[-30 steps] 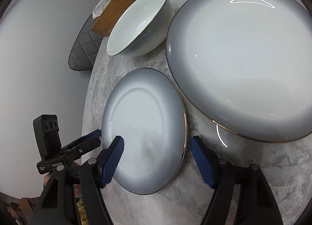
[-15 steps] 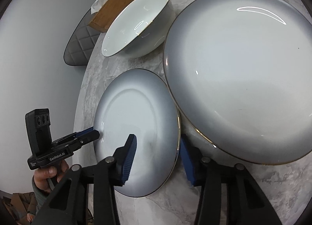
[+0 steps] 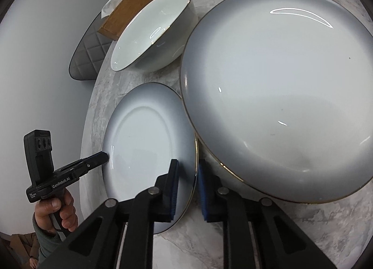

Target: Organize plates and bowls

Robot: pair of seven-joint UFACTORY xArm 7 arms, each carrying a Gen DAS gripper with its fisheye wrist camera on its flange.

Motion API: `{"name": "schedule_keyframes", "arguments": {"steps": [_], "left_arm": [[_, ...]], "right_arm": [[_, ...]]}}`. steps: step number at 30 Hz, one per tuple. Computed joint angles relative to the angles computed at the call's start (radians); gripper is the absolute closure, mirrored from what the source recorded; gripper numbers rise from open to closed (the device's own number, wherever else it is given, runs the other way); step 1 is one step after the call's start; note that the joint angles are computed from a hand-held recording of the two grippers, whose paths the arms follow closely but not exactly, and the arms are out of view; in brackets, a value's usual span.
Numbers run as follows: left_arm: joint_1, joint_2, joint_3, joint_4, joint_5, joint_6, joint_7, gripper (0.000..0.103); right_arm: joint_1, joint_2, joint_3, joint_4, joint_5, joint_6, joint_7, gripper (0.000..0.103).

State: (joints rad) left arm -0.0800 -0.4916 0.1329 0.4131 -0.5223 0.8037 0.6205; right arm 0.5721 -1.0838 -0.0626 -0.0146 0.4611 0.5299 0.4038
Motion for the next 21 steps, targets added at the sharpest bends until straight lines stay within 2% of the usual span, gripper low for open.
{"name": "schedule_keyframes", "arguments": {"steps": [8,21], "left_arm": [[0.017,-0.004,0.003,0.005,0.0,0.029,-0.016,0.084],[0.041,-0.066,0.003,-0.017,0.052,0.087,-0.063,0.084]], "right_arm": [[0.01,-0.018,-0.003,-0.007,0.008,0.009,0.01,0.086],[0.031,-0.034,0.04,0.009,0.007,0.038,0.077,0.086]]}}
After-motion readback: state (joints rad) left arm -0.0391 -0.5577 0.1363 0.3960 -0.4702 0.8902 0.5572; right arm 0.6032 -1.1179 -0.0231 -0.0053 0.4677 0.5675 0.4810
